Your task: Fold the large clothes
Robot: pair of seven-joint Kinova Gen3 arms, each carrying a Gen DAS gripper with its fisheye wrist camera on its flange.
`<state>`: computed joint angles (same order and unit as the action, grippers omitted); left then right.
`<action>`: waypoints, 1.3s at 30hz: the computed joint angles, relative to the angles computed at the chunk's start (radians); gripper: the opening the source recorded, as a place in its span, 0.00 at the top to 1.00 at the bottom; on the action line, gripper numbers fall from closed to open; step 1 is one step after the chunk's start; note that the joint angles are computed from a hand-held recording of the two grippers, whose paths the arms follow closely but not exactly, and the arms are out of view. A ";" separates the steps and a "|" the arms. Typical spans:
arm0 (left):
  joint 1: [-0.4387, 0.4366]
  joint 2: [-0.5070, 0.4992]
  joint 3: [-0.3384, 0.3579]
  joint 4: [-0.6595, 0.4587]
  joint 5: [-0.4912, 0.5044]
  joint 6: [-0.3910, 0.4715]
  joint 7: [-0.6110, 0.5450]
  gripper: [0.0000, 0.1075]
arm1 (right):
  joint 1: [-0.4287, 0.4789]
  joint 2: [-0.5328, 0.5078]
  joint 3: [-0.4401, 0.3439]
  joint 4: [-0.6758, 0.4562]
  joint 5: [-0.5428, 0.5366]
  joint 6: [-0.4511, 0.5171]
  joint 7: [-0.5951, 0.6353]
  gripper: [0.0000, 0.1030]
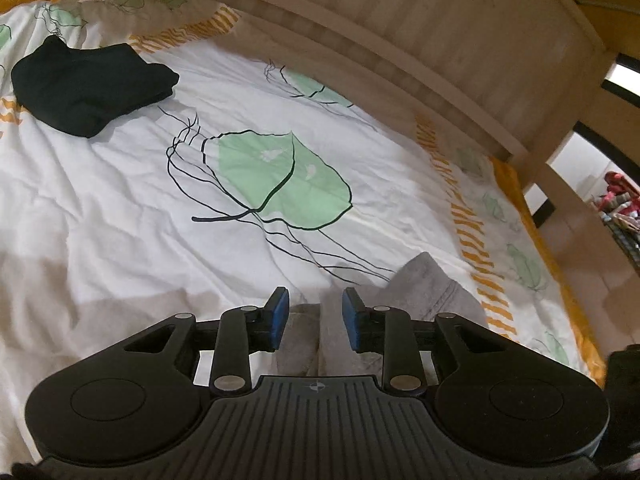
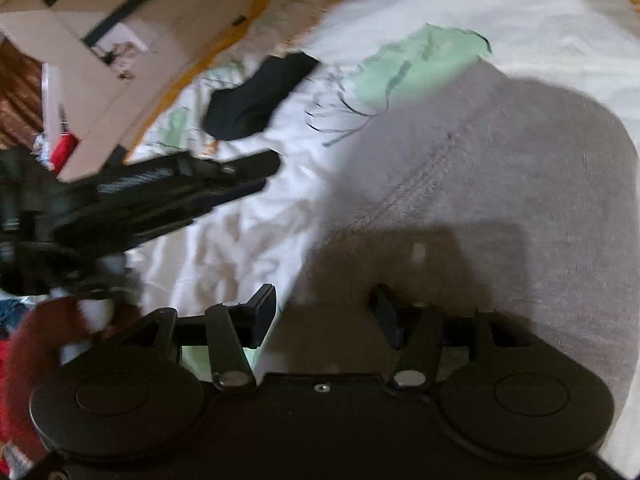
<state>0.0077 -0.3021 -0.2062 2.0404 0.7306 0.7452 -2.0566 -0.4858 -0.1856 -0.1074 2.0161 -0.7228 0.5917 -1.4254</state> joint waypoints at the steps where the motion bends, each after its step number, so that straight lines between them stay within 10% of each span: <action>1: 0.003 0.001 -0.005 0.000 0.005 0.005 -0.006 0.69 | -0.006 -0.018 0.016 0.009 -0.022 -0.001 0.030 0.41; 12: 0.063 0.005 0.047 0.026 0.046 -0.020 -0.131 0.66 | 0.089 -0.245 -0.013 0.131 0.196 -0.104 -0.102 0.41; 22: 0.091 0.040 0.086 0.028 -0.005 -0.031 -0.109 0.59 | 0.167 -0.122 -0.082 0.116 0.556 -0.266 -0.354 0.68; 29: 0.085 0.044 0.079 0.039 0.014 -0.035 -0.105 0.42 | 0.311 0.005 -0.321 0.092 0.837 -0.288 -0.553 0.63; 34: 0.060 0.042 0.057 0.053 0.051 -0.016 -0.102 0.33 | 0.136 -0.024 -0.141 0.120 0.819 -0.298 -0.482 0.59; 39: 0.021 0.039 0.026 0.061 0.051 0.037 -0.073 0.31 | -0.046 -0.106 0.090 0.177 0.615 -0.305 -0.352 0.15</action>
